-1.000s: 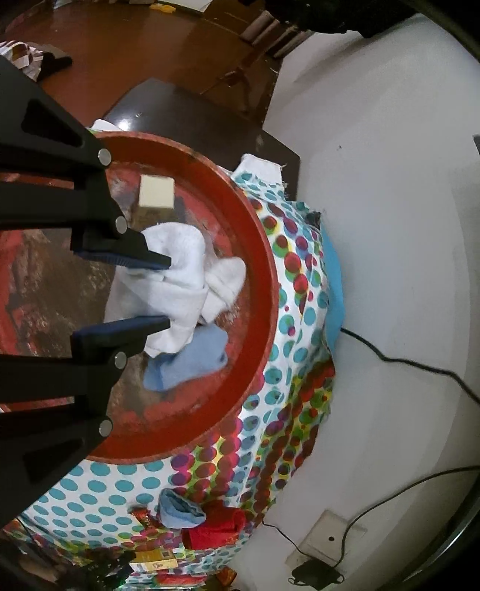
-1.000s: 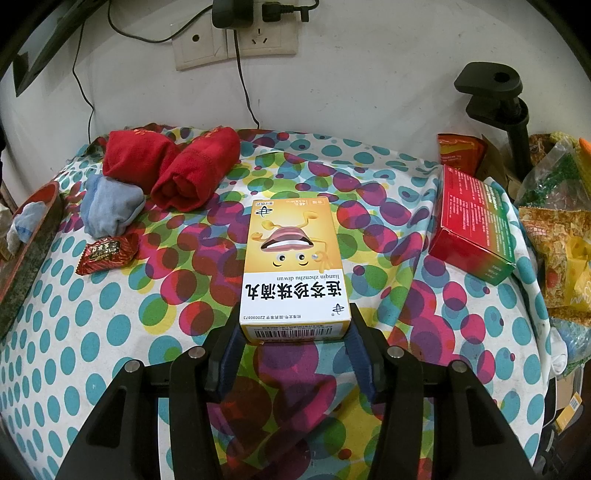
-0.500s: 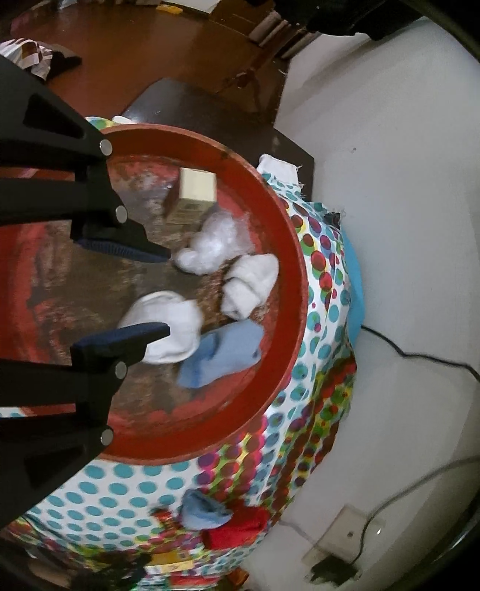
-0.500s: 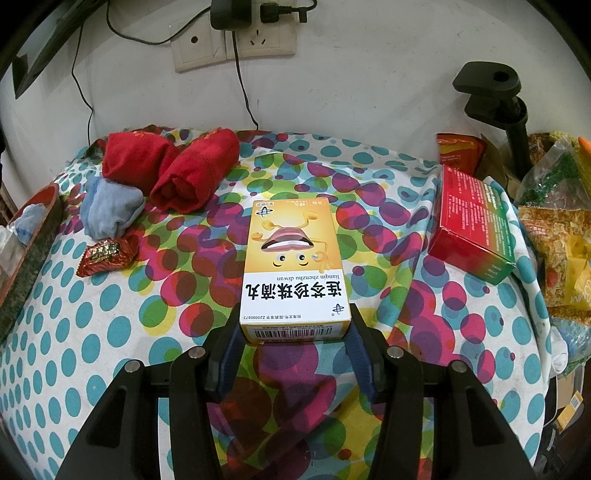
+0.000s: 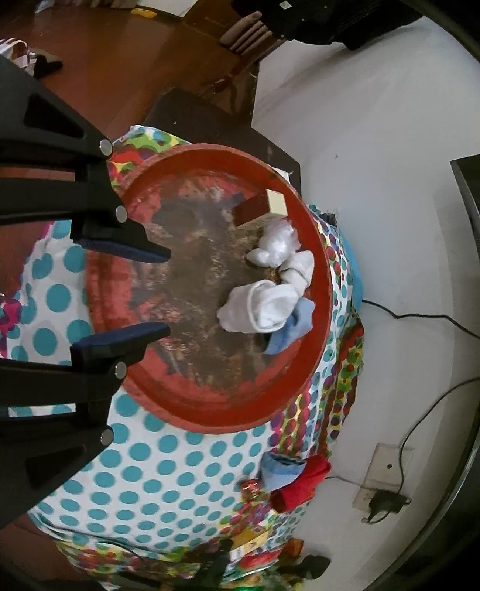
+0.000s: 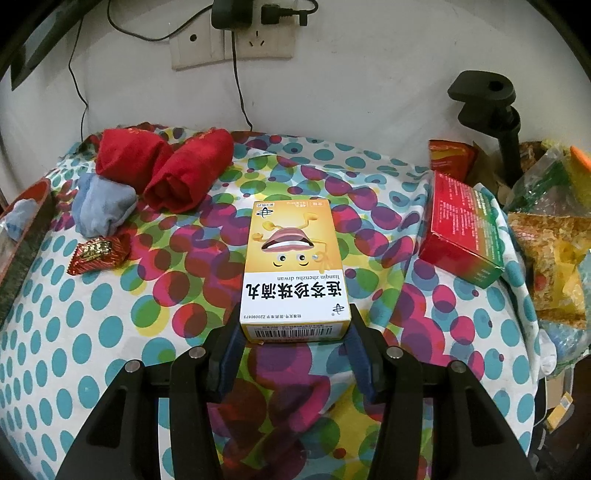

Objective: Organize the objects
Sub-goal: 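Lift the held yellow medicine box with the right gripper toward the red tray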

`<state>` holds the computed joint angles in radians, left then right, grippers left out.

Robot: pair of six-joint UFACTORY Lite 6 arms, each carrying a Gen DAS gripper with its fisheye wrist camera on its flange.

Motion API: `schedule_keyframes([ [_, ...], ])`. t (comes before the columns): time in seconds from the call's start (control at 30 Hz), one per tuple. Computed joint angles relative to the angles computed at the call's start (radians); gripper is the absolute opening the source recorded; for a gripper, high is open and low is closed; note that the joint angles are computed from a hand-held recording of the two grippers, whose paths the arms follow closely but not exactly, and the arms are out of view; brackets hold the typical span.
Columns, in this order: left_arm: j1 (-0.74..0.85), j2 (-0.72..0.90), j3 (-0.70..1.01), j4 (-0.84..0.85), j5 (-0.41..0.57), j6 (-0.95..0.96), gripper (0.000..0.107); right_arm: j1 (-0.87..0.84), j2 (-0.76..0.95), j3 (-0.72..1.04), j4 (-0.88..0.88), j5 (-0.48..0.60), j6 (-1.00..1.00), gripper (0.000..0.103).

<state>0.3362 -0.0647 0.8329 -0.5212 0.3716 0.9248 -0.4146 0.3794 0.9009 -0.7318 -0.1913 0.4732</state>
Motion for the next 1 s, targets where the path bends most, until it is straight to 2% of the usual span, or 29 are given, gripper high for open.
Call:
schedule_keyframes([
  [0.23,0.038,-0.129,-0.146,-0.063,-0.059,0.130,0.034,0.012,-0.002,-0.004,0.157,0.011,-0.148,0.049],
  [0.3,0.060,-0.160,-0.167,-0.140,-0.048,0.234,0.034,0.024,-0.004,-0.008,0.315,0.015,-0.303,0.049],
  [0.4,0.091,-0.176,-0.178,-0.245,-0.030,0.360,0.035,0.031,-0.005,-0.010,0.393,0.017,-0.380,0.049],
  [0.57,0.125,-0.136,-0.166,-0.340,-0.009,0.465,0.037,0.045,-0.007,-0.014,0.568,0.015,-0.550,0.049],
  [0.77,0.216,-0.059,-0.118,-0.487,0.103,0.594,0.037,0.048,-0.013,-0.015,0.590,0.021,-0.569,0.049],
  [1.0,0.238,0.010,-0.097,-0.538,0.123,0.639,0.037,0.050,-0.027,-0.016,0.670,0.024,-0.643,0.049],
])
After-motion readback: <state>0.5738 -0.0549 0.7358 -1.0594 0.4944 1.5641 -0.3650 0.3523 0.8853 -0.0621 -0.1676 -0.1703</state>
